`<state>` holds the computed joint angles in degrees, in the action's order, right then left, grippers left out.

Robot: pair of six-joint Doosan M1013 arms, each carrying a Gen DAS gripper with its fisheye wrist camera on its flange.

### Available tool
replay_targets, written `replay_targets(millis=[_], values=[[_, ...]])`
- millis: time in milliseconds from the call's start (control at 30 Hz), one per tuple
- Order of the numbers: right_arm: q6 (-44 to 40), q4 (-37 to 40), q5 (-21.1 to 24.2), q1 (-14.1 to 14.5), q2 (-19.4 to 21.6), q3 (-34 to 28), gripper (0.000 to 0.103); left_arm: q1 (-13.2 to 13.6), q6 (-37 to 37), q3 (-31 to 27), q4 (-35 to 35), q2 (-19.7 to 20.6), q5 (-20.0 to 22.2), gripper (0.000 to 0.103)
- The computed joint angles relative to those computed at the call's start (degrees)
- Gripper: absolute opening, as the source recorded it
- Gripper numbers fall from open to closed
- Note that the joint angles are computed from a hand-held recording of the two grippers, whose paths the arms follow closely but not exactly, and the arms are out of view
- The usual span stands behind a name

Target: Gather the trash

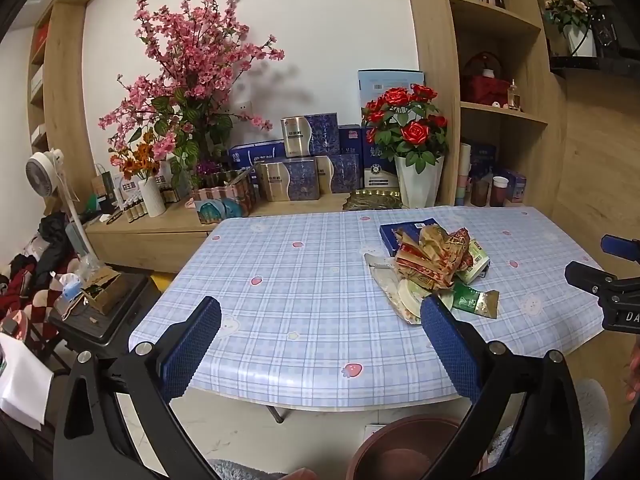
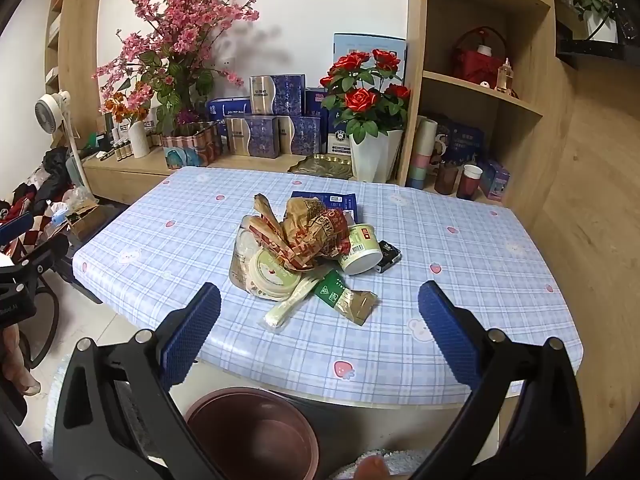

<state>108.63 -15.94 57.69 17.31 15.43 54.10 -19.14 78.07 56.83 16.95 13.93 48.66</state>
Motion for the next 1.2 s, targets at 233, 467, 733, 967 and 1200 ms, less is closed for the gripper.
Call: replay_targets(millis=[233,467,733,967,1200], values=[[0.26,-1.09,0.82,0.17,0.17,-0.38,0.097,-0.11,0.06,-0.40,0.45,0.32,0.49,0.098],[0.47,-1.34,1.30,0.27,0.25,-0.57,0.097,0.17,0.62,-0.02,0.14,0.26,0.13,0.098],[0.61,-1.45,1.24,0.31,0.18,-0.38,0.097,0.07,0.43,0.32,0.43,0.18,-0.04,0.098],[0.64,-1.71,1.02,0.42,0.11,0.22,0.097,-0.04,0.42,0.90,0.62,0.06,0.00,0.098],[0.83,-1.89,0.84,0.46,0.00,0.60,0.097,-0.15,0.16,0.90,0.84,0.10,-0.01,0.098]])
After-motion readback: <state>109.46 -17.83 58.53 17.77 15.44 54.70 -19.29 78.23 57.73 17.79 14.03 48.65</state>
